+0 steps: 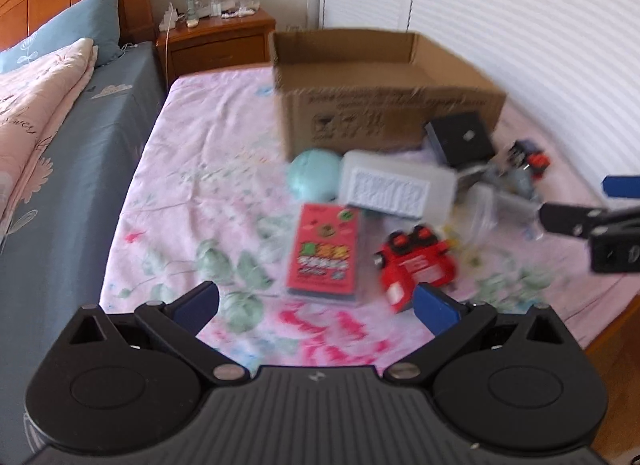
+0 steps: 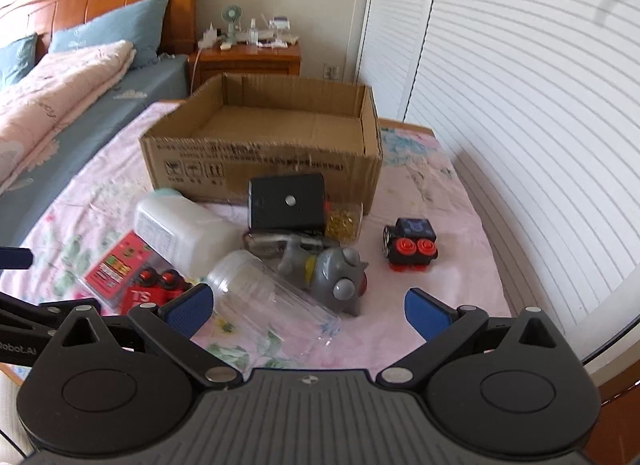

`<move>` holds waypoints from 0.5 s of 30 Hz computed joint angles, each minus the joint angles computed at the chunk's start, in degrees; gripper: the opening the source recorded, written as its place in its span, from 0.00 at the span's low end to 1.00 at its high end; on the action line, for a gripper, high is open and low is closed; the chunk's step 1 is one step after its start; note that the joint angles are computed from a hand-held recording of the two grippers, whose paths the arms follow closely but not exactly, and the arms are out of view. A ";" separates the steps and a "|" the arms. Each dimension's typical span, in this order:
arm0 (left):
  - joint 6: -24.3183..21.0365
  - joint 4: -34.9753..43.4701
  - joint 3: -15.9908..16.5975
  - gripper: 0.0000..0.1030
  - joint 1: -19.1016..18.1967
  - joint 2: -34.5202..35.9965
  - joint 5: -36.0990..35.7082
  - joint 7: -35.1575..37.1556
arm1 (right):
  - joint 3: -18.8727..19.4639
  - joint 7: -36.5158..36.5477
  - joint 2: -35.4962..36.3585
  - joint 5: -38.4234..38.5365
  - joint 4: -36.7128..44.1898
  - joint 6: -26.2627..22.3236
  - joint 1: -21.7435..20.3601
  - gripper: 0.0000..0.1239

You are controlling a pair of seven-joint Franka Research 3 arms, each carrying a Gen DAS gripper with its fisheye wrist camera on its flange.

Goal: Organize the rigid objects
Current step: 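Lower the left tool onto the red card case while the right tool grasps the clear jar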

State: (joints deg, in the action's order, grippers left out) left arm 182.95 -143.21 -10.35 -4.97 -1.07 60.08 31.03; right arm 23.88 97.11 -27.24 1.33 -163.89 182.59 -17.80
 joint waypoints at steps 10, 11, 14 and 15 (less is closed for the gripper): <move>0.84 3.11 2.22 0.99 -1.00 6.30 -5.96 8.04 | 5.20 1.77 7.70 -2.48 6.00 0.86 -6.07 0.83; 0.71 3.24 1.86 0.99 -0.83 6.83 -8.06 10.12 | 6.08 2.09 8.52 -2.96 6.67 1.02 -6.97 0.83; 0.27 3.96 3.32 0.99 -2.46 8.05 -10.15 12.39 | 10.79 4.36 10.48 -5.10 8.78 0.51 -11.94 0.83; 0.77 3.72 2.25 0.99 -1.51 8.36 -12.72 14.91 | 12.22 5.39 11.11 -6.11 9.39 0.37 -13.47 0.83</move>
State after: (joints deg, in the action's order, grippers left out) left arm 183.71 -139.49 -8.09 -6.48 7.29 47.37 45.94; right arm 36.10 102.50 -16.13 -4.78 -154.50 182.95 -31.27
